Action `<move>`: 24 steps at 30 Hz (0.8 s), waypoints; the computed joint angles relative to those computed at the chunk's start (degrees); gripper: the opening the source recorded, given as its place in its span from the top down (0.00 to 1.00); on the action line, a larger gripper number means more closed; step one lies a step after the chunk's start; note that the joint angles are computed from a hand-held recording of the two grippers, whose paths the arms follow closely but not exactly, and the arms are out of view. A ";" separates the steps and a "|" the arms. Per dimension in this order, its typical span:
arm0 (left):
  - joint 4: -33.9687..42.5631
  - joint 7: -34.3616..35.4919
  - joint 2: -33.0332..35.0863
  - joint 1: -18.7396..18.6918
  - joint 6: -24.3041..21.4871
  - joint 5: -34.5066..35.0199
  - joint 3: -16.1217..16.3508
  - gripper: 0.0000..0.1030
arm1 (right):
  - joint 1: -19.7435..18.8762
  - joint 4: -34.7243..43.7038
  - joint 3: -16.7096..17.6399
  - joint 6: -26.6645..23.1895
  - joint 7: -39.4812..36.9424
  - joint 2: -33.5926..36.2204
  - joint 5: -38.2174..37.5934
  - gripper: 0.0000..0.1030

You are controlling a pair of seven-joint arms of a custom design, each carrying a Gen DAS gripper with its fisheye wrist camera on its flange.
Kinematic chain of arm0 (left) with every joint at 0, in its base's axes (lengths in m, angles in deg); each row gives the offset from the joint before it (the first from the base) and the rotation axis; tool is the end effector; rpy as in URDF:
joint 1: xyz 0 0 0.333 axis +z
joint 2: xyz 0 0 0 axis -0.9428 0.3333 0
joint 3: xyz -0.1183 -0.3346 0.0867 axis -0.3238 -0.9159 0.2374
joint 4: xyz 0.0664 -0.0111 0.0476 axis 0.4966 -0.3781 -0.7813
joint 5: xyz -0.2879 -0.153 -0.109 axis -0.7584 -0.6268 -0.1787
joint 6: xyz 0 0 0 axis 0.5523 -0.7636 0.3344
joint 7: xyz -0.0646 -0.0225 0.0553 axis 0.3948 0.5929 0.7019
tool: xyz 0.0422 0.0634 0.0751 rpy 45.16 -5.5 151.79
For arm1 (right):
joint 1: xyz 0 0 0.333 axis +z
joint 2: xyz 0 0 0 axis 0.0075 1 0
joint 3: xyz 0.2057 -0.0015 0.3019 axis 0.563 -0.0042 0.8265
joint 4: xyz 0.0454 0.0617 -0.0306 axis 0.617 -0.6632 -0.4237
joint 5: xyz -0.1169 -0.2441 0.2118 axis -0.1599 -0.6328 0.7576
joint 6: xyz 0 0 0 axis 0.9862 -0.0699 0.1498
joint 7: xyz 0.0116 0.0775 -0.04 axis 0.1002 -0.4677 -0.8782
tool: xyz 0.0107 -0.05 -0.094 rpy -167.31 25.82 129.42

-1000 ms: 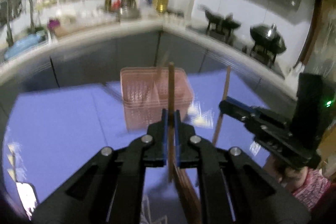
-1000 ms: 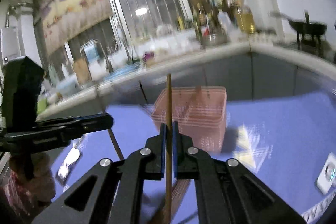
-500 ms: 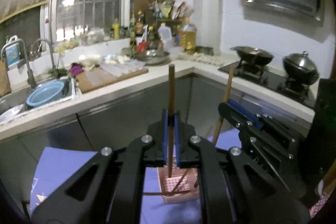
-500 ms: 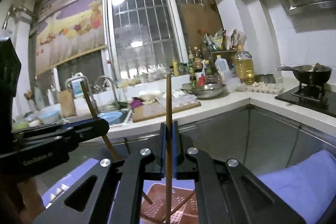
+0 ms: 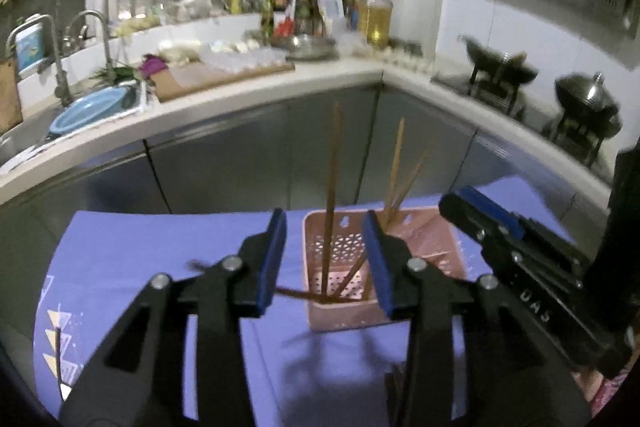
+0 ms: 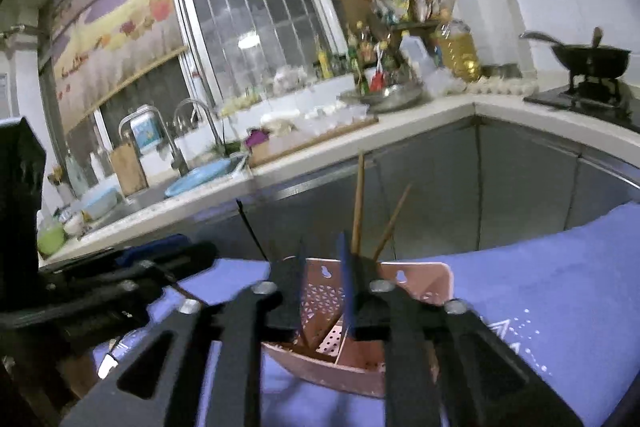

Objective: Organize utensils
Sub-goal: 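Raise both chopsticks upright into the pink caddy and open both tools, then bring both tools back down to the remaining chopsticks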

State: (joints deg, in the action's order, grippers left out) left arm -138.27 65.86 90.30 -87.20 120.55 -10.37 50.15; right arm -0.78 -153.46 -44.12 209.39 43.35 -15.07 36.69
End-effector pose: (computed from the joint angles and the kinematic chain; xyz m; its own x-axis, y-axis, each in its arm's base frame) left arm 0.5872 -0.2481 0.5771 0.1068 -0.9899 0.0933 -0.5243 -0.1358 -0.8406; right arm 0.6595 0.0283 0.5245 0.5916 -0.7486 -0.2992 -0.4339 0.0171 -0.9008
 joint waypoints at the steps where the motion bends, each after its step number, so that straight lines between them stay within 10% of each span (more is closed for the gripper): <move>1: -2.48 -4.34 -2.17 -0.78 1.13 3.71 0.84 0.63 | -0.88 -1.66 0.02 -1.22 -1.37 -1.25 1.48 0.51; 7: -16.13 -18.59 -10.37 -0.17 2.16 16.33 -2.81 0.63 | -0.82 -14.30 -3.84 -2.20 0.09 -6.96 -4.63 0.62; 19: -27.82 -2.66 -3.03 -0.78 14.35 -5.30 -7.45 0.67 | 0.52 -32.91 -4.89 1.35 4.82 -11.36 -22.84 0.77; 24: -26.73 1.42 -0.63 -4.59 10.97 -9.88 -5.75 0.76 | 3.64 -36.22 -3.55 13.70 -2.36 -12.33 -18.30 0.77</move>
